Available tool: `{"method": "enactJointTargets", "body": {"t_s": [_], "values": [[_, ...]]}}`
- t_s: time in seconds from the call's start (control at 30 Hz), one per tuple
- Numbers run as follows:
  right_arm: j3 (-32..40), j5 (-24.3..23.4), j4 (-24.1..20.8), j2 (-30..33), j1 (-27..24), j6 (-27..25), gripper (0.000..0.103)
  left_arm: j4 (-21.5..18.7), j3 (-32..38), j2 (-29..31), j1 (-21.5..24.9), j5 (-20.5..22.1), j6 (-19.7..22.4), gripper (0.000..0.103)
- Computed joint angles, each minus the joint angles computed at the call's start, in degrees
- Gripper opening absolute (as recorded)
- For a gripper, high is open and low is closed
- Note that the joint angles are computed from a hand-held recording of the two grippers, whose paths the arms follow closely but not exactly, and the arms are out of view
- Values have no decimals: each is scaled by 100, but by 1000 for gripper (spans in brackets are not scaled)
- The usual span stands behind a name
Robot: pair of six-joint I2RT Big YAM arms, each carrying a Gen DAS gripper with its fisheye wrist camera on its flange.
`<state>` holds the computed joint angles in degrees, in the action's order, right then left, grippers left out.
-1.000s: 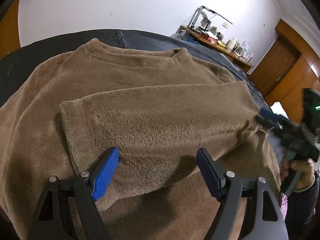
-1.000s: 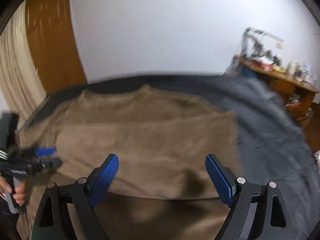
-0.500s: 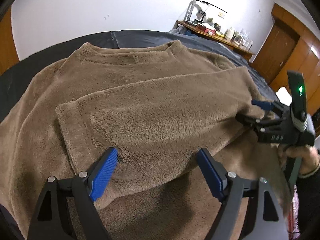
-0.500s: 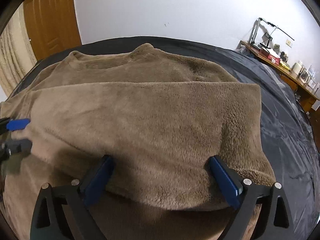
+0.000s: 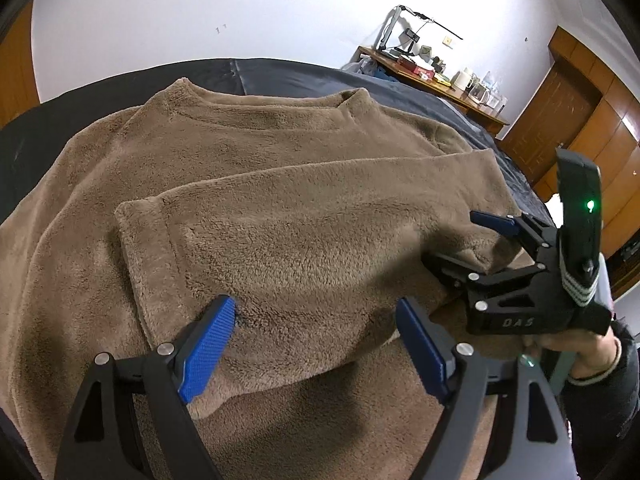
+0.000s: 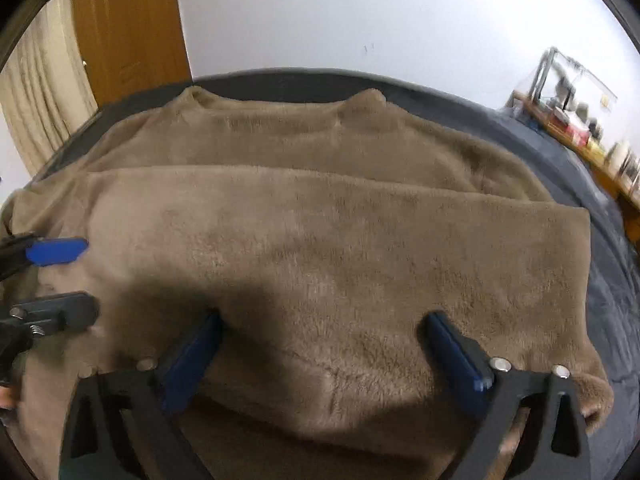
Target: Fold clothes
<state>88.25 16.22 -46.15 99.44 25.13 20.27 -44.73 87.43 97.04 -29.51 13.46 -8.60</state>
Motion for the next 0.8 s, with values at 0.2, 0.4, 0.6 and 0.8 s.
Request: {"method": "enactJointTargets", "body": {"t_s": [0.2, 0.4, 0.6, 0.8], "values": [[83, -201, -90, -46, -56, 98, 103, 11, -13, -7, -14, -39, -10, 85], [198, 113, 220, -144, -294, 370, 103, 31, -19, -5, -9, -39, -6, 85], [79, 59, 127, 106, -582, 559, 103, 58, -23, 4, -20, -76, -5, 86], [211, 187, 51, 244, -548, 475, 103, 158, -58, 19, -119, -287, 183, 95]]}}
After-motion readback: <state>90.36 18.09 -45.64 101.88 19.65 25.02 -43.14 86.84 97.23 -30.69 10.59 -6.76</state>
